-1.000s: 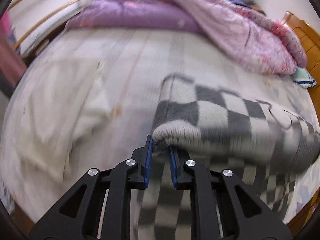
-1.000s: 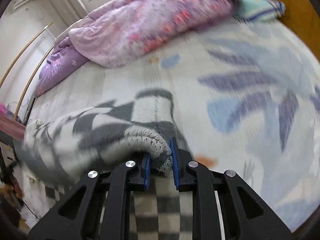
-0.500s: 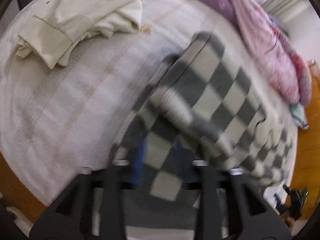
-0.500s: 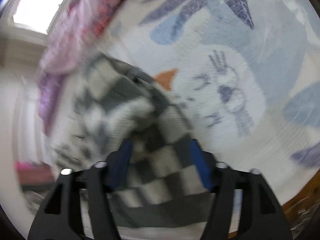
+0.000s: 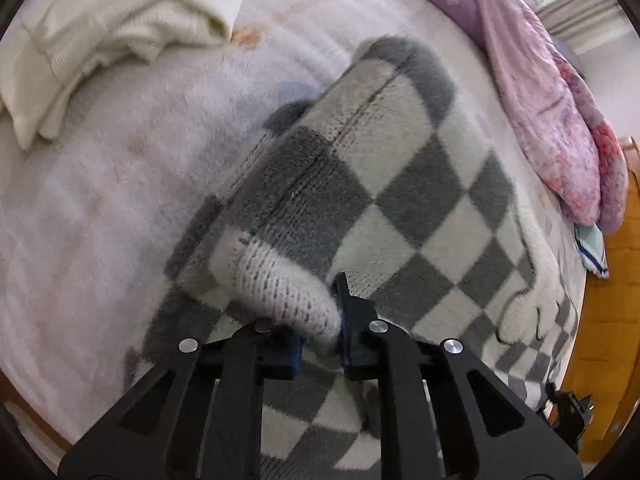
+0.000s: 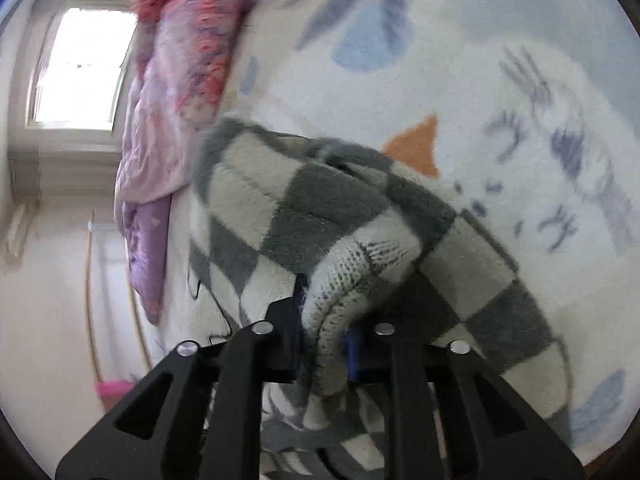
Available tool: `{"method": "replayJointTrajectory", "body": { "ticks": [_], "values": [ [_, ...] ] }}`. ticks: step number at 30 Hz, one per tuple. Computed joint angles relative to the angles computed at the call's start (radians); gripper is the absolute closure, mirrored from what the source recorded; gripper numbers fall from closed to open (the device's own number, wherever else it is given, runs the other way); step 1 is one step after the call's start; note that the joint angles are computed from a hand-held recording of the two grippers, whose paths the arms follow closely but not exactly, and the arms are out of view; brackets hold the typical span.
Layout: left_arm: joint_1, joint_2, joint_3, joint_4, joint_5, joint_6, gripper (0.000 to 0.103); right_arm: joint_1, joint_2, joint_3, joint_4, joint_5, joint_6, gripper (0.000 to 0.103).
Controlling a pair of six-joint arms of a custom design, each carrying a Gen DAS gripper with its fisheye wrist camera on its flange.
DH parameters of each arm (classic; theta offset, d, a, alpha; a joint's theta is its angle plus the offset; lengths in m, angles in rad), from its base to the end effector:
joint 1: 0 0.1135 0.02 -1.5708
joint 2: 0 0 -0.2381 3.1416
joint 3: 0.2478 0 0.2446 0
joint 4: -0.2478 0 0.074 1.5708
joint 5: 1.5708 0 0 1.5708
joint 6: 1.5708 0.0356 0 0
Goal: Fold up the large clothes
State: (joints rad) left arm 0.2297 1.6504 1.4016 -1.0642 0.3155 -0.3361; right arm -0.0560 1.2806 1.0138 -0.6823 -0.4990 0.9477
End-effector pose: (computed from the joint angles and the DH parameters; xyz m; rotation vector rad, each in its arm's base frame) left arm 0.3054 0.0601 0.2463 -0.7428 2.7670 -0.4748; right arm 0.2583 0.0026 0.2514 1.0752 2.4066 0.9679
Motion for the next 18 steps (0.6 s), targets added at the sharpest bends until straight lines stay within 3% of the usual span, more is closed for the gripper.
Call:
{"method": "replayJointTrajectory", "body": {
  "ticks": [6, 9, 12, 15, 18],
  "values": [
    [0.088, -0.116, 0.093, -0.23, 0.066, 0.2, 0.09, -0.02, -0.108, 0.173, -0.319, 0.013, -0.182, 0.091],
    [0.136, -0.177, 0.036, -0.316, 0.065, 0.293, 0.09, -0.022, -0.15, 0.206, -0.452, 0.039, -0.224, 0.091],
    [0.139, -0.225, -0.09, -0.3, 0.026, 0.32, 0.09, 0.021, -0.183, 0.154, -0.531, 0.098, -0.245, 0.091],
    [0.129, -0.267, -0.252, -0.214, -0.014, 0.304, 0.09, 0.094, -0.205, 0.016, -0.502, 0.182, -0.215, 0.09],
    [0.131, -0.258, -0.303, -0.173, -0.023, 0.283, 0.09, 0.136, -0.196, -0.071, -0.486, 0.236, -0.188, 0.09]
  ]
}}
